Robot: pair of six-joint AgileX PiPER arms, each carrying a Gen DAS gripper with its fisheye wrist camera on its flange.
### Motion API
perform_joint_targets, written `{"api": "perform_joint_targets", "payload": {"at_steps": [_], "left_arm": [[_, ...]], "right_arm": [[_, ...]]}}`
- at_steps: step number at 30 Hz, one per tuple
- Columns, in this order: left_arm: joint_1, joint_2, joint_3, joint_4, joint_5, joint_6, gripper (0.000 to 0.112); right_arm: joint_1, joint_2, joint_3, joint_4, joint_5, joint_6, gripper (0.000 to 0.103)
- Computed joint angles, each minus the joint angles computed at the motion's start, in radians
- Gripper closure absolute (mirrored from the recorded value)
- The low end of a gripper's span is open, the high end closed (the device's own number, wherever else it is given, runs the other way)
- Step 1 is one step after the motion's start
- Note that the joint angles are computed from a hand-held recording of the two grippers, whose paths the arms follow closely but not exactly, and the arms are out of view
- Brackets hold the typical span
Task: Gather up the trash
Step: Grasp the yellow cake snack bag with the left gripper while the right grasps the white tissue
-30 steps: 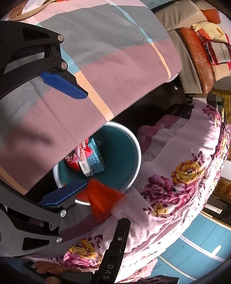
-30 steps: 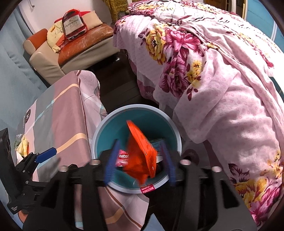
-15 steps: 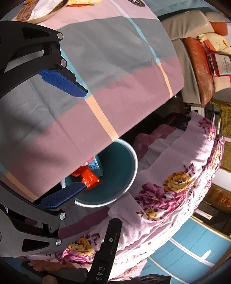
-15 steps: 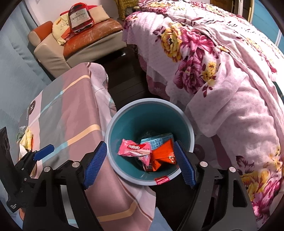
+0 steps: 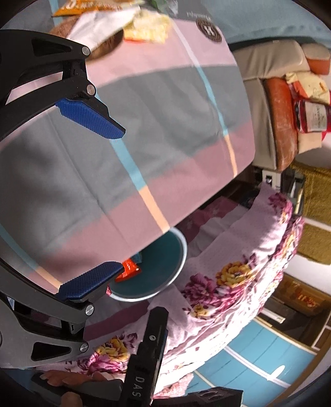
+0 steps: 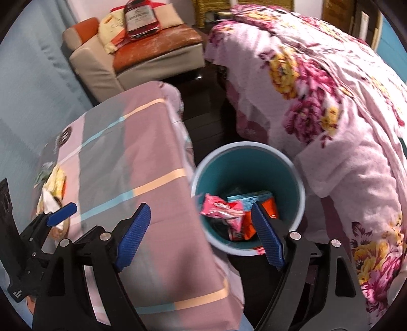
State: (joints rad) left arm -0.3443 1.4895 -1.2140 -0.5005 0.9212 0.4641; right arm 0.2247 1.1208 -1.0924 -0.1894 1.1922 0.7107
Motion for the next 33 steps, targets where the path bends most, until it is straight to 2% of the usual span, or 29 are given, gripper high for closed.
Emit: {"api": "perform_joint_targets", "payload": {"at_steps": [9,15,22,25,28,33], "left_arm": [[0.291,-0.069,0.028,-0.074,0.091,0.195,0.015],[0.530,-0.052,0.028,-0.100,0.145,0.337,0.015],[0.735,0.066,-0.037,-0.094,0.147,0.421,0.014],[0.784,0.127,-0.074,-0.069,0.124,0.431,0.014],[0.826,0.194,-0.119,-0.054,0.109,0.443,0.014],[0.864,0.296,-0.200,-0.055,0.135,0.469,0.014]], "right_arm": [[0.237,0.167,-0.168,-0.008,0.010,0.094,0.026],[0.340,0.332,-0.319,0.022,0.005,0.090,0.026],[0.404,0.534,-0.509,0.113,-0.031,0.021,0.026],[0.421,0.611,-0.581,0.135,-0.031,-0.006,0.027],[0.424,0.702,-0.663,0.176,-0.021,-0.043,0.035],[0.429,0.863,-0.814,0.245,-0.004,-0.092,0.037]]}}
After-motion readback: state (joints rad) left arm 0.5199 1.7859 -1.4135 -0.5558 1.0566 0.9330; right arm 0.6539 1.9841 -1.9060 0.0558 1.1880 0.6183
